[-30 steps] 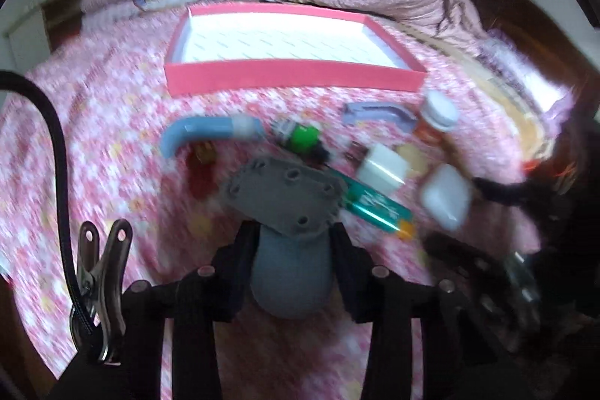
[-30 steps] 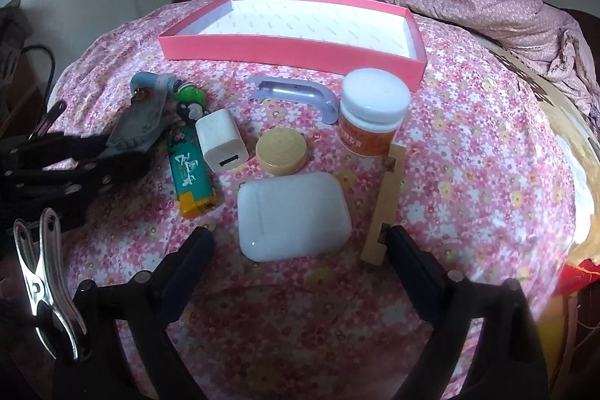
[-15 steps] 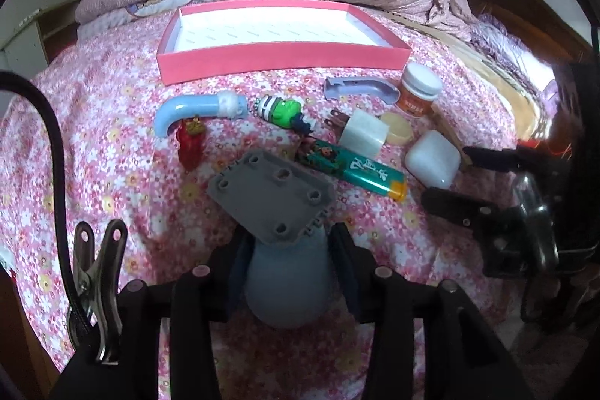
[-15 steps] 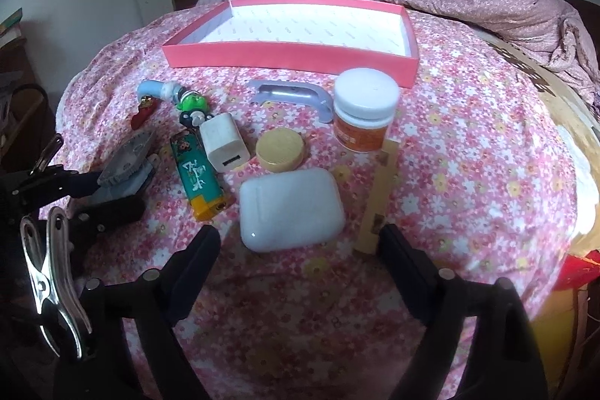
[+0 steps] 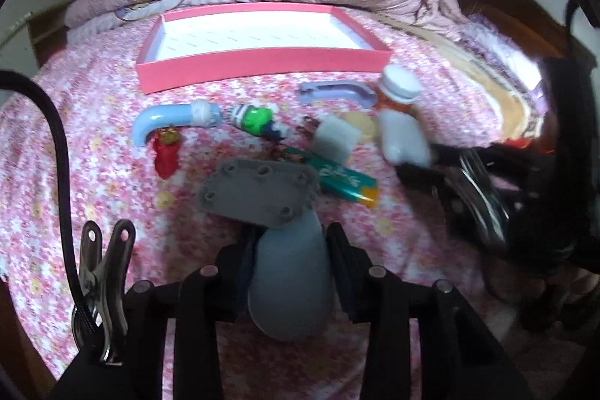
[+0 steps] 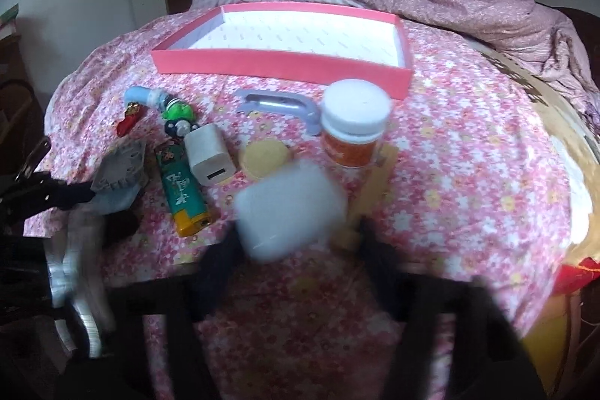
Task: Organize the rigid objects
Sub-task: 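Lift the grey-and-blue part with the left tool while the right tool grasps the white earbud case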
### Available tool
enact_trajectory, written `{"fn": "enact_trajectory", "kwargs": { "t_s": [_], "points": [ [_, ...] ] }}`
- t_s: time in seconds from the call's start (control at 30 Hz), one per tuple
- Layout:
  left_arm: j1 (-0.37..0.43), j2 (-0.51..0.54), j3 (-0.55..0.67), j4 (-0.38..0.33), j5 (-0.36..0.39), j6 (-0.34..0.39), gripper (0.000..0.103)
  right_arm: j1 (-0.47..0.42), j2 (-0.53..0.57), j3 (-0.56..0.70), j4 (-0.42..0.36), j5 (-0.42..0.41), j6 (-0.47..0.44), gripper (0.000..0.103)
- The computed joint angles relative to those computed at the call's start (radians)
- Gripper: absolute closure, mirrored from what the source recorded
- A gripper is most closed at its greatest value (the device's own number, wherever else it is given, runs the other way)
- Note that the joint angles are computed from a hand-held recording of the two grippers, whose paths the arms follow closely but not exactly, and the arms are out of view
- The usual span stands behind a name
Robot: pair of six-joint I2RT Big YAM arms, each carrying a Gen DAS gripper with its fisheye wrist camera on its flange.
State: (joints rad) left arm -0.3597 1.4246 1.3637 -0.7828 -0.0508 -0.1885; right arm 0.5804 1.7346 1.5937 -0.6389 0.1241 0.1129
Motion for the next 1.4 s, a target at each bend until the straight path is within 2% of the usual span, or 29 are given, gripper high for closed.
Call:
{"fn": "enact_trajectory", "kwargs": {
  "t_s": [0.07,0.27,0.33,0.4,0.5,0.73,0.93,1.03,1.2,1.3,1.4],
  "points": [
    [0.008,-0.004,0.003,0.003,0.04,-0.014,0.063,-0.02,-0.007,-0.006,-0.002,-0.067,0.044,0.073],
    [0.011,-0.023,0.0,0.002,0.058,-0.039,0.063,-0.031,-0.019,-0.022,0.007,-0.112,0.068,0.074],
    [0.013,-0.033,-0.003,0.005,0.067,-0.043,0.063,-0.032,-0.024,-0.029,0.009,-0.132,0.07,0.069],
    [0.011,-0.043,-0.005,0.011,0.064,-0.044,0.063,-0.029,-0.032,-0.041,0.02,-0.137,0.059,0.051],
    [0.008,-0.051,-0.005,0.018,0.061,-0.044,0.063,-0.016,-0.039,-0.054,0.035,-0.106,0.032,0.042],
    [-0.005,-0.056,0.001,0.018,0.05,-0.034,0.063,-0.031,-0.051,-0.069,0.059,-0.091,0.049,0.042],
    [-0.001,-0.048,0.003,0.016,0.058,-0.04,0.063,-0.046,-0.033,-0.04,0.036,-0.081,0.069,0.042],
    [0.006,-0.046,0.002,0.016,0.059,-0.051,0.063,-0.04,-0.024,-0.018,0.045,-0.091,0.015,0.042],
    [0.013,-0.046,-0.001,0.01,0.052,-0.069,0.063,-0.023,0.034,0.081,-0.006,-0.117,-0.184,0.042],
    [0.018,-0.046,-0.002,0.008,0.054,-0.08,0.063,-0.02,0.079,0.141,-0.053,-0.107,-0.237,0.042],
    [0.023,-0.048,-0.006,0.008,0.055,-0.086,0.063,-0.027,0.114,0.178,-0.085,-0.116,-0.238,0.042]
  ]
}}
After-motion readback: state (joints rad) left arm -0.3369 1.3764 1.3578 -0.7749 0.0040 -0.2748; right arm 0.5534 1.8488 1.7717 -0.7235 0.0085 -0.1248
